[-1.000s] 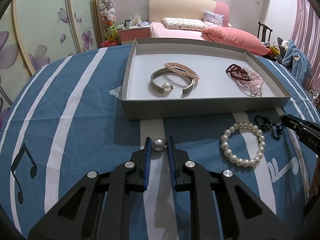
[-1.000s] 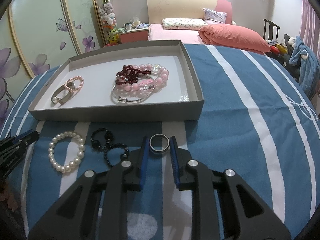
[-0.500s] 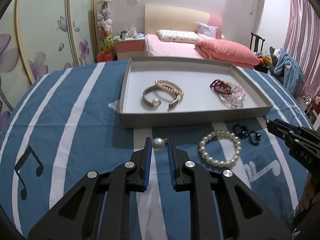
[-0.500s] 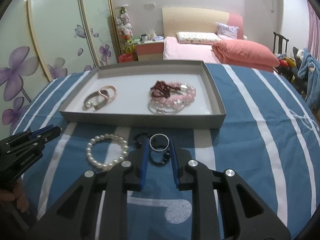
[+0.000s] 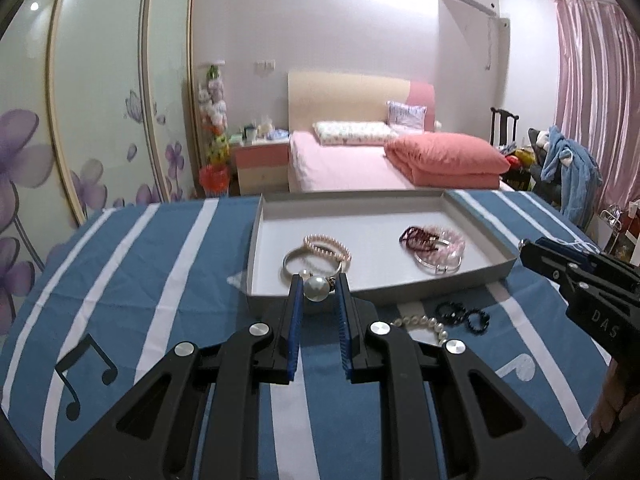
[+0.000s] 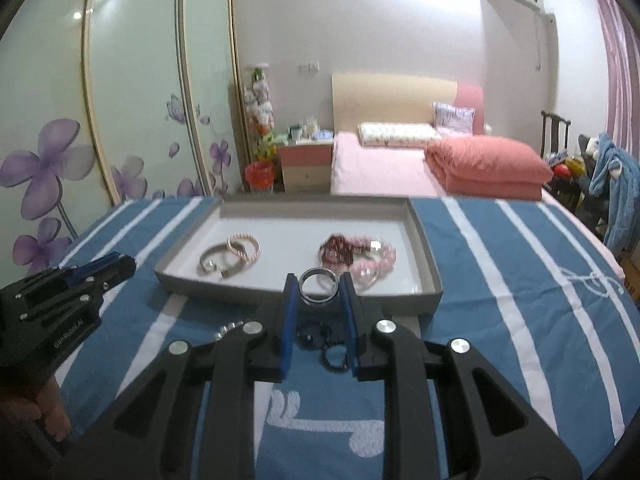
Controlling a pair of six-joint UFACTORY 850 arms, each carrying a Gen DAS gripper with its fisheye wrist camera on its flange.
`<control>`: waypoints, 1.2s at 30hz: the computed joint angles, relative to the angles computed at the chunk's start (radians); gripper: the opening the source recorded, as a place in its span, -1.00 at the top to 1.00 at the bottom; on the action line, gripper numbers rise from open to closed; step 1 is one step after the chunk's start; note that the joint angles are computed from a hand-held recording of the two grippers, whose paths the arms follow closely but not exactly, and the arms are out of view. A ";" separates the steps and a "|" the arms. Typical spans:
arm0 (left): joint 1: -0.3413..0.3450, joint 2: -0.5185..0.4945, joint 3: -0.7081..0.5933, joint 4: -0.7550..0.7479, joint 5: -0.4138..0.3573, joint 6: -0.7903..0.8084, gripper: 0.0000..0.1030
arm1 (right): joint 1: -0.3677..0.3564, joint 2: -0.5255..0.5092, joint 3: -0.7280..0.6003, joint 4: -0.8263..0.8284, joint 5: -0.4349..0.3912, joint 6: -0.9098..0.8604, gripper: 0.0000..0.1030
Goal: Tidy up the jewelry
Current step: 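Lift the ring over the tray with the right tool while the left carries the earring, then open the right tool to drop the ring while the left releases the earring into the tray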
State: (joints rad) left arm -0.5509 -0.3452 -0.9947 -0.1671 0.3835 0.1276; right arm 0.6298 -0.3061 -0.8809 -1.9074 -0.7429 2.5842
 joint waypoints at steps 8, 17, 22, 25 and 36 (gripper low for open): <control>-0.011 0.011 0.018 -0.011 0.077 -0.001 0.67 | 0.049 0.004 0.010 -0.017 -0.196 0.019 0.59; -0.021 0.002 0.000 -0.064 0.135 0.037 0.67 | 0.058 -0.019 -0.015 -0.037 -0.354 0.018 0.59; -0.022 -0.014 -0.024 -0.079 0.141 0.051 0.67 | 0.041 -0.021 -0.020 -0.058 -0.357 0.023 0.59; -0.019 -0.031 -0.046 -0.075 0.130 0.047 0.67 | 0.026 -0.026 -0.026 -0.067 -0.344 0.025 0.59; -0.009 -0.132 -0.180 -0.068 0.047 0.046 0.67 | -0.064 -0.088 -0.115 -0.107 -0.219 0.035 0.59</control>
State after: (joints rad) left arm -0.5604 -0.4769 -1.1749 -0.2347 0.4309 0.1737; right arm 0.5659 -0.3944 -0.9957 -2.0149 -0.9618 2.6195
